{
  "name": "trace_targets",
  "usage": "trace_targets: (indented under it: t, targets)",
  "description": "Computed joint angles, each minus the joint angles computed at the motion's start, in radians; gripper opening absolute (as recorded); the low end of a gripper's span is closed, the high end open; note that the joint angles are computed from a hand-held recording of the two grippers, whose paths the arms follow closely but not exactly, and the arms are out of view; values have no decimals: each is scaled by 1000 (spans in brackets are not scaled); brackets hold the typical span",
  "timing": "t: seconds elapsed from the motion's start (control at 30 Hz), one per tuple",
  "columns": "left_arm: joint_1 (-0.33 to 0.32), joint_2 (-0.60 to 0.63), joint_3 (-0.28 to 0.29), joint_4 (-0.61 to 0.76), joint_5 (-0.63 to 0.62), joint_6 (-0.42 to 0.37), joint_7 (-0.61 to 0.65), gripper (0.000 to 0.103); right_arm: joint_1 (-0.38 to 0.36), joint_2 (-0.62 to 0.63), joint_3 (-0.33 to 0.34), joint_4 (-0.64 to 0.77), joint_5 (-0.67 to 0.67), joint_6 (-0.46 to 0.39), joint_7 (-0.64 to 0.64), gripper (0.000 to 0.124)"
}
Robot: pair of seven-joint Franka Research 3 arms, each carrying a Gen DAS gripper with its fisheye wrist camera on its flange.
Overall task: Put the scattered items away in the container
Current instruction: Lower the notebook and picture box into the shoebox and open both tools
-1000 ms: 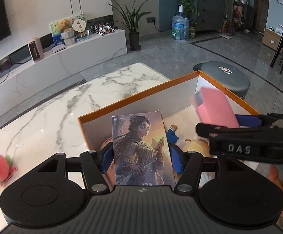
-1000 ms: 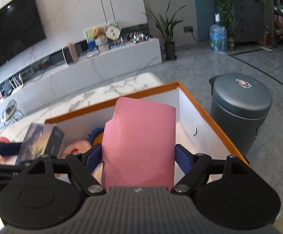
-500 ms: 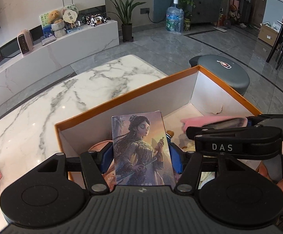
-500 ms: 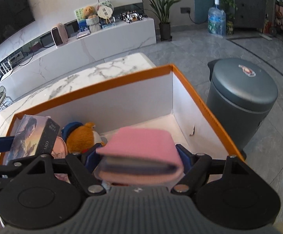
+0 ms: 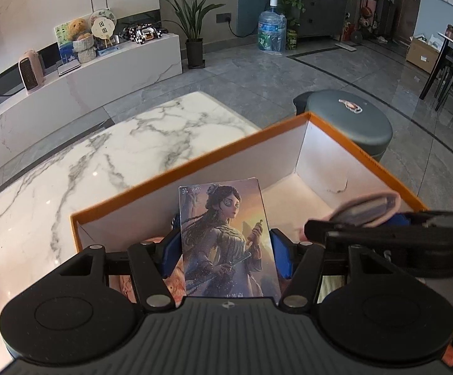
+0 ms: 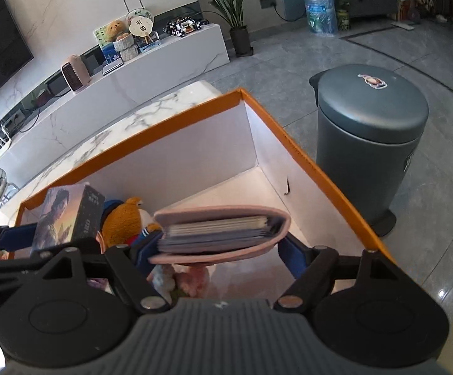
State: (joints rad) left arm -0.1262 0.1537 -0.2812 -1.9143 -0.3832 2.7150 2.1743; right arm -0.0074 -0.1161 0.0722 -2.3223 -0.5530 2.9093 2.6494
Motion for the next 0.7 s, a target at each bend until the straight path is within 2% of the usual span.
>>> trace_targets:
  t: [0.13,0.27,0.6,0.7]
  targets:
    - [1,16,-3,34,-7,-13,-9,69,10,-12,-10,-17,61,28,-65,81]
    - [-1,19,-9,36,0,12,-9,69,4,-2,-4,-12,107,32,-95,81]
    - [5,11,-3,32,5,-5,-29,70,-4,22,-4,7,21,66,-15,86]
    - [8,9,-6,32,-11,-5,-17,70,-21,12,11,13,-67,50,52,86]
